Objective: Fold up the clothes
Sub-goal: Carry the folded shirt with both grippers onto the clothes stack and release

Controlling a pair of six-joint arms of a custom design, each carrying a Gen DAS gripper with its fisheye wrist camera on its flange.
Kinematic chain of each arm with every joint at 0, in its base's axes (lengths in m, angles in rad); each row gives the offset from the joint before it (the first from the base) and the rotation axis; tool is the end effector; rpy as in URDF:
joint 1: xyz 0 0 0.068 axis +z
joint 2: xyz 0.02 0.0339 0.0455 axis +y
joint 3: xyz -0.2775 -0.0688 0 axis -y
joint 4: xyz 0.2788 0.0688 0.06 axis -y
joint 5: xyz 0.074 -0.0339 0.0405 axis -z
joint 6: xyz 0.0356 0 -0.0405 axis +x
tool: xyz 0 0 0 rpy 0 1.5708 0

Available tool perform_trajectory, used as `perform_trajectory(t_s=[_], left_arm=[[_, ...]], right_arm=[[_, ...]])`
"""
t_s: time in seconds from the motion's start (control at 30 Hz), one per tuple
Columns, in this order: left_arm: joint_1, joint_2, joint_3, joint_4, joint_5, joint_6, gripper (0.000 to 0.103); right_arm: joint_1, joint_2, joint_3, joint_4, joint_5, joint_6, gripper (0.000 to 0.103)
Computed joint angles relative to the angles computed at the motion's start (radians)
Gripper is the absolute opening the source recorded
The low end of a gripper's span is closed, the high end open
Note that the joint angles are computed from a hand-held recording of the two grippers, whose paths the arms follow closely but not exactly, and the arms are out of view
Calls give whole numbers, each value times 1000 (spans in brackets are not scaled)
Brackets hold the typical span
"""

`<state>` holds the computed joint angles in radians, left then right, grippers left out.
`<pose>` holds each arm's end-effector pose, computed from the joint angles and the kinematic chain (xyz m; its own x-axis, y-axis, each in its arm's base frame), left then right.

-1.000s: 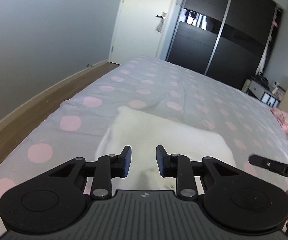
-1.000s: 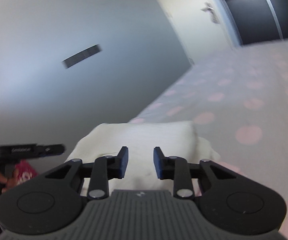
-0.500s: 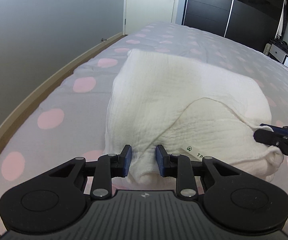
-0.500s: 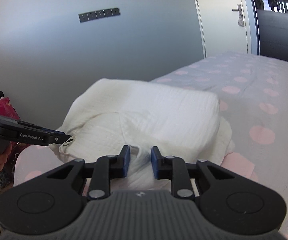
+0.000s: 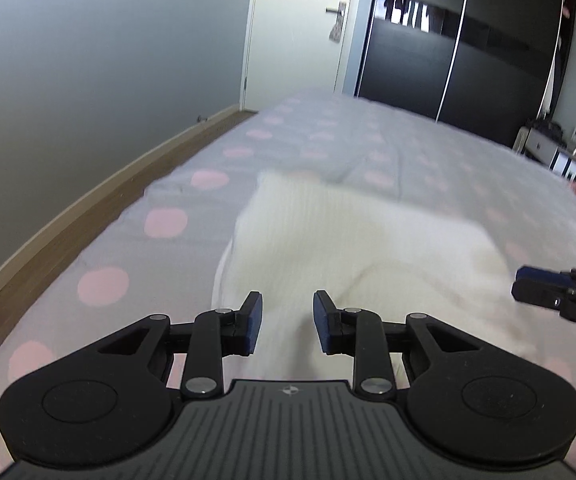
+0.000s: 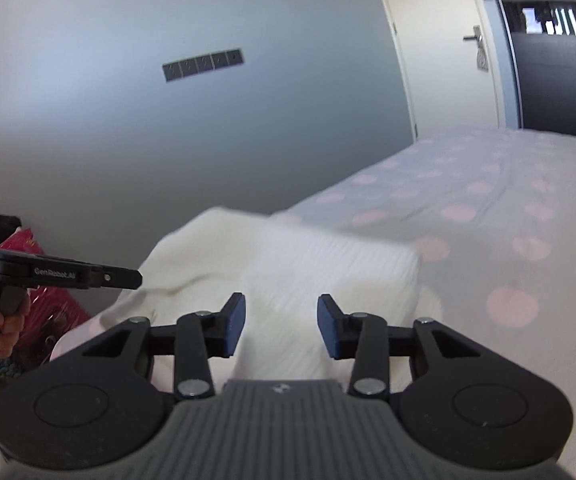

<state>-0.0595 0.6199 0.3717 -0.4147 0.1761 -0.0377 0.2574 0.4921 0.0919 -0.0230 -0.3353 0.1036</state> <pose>0.1644 -0.0160 0.1973 -0.6213 -0.0002 -0.7836 0.1731 0.9753 -0.1374 0.1457 0.0505 0.1471 -0.4499 -0.0174 -0.8929 -0.4866 0.8432 0.2287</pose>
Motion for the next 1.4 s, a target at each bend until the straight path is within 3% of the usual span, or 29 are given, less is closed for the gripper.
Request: perform_trajectory(t_s=[0.1,0.17,0.33,0.57,0.77,0.93,1.07,1.13,1.23,1.4], left_arm=[[-19,155,68,121,-7,-57,26],[-40,263,101,212,-30,-93,26],[-56,541,182,388,-62,-140,26],[-20,817,273,383,-83,-145,26],[4,865,265,409,-50,-167,26],[-22,765,214,434,-92,-161,26],[-84,596,161,377,-181,-176,28],[-140,497,148,294,-238,-178,35],[-247,363,146,140,-336,-201,36],[-481,179,152,-122,-515,-351,37]], right_arm=[[13,138,50,94,91,-47,41],[11,262,83,170,133,-71,30],[-17,563,156,366,143,-91,27],[-45,861,218,510,83,-58,27],[-35,989,247,556,80,-26,27],[-50,849,207,482,64,-28,31],[-105,642,176,305,10,-45,37],[-127,527,160,198,-13,-63,38],[-142,338,136,20,-26,-96,38],[-173,25,134,-352,-72,-160,39]])
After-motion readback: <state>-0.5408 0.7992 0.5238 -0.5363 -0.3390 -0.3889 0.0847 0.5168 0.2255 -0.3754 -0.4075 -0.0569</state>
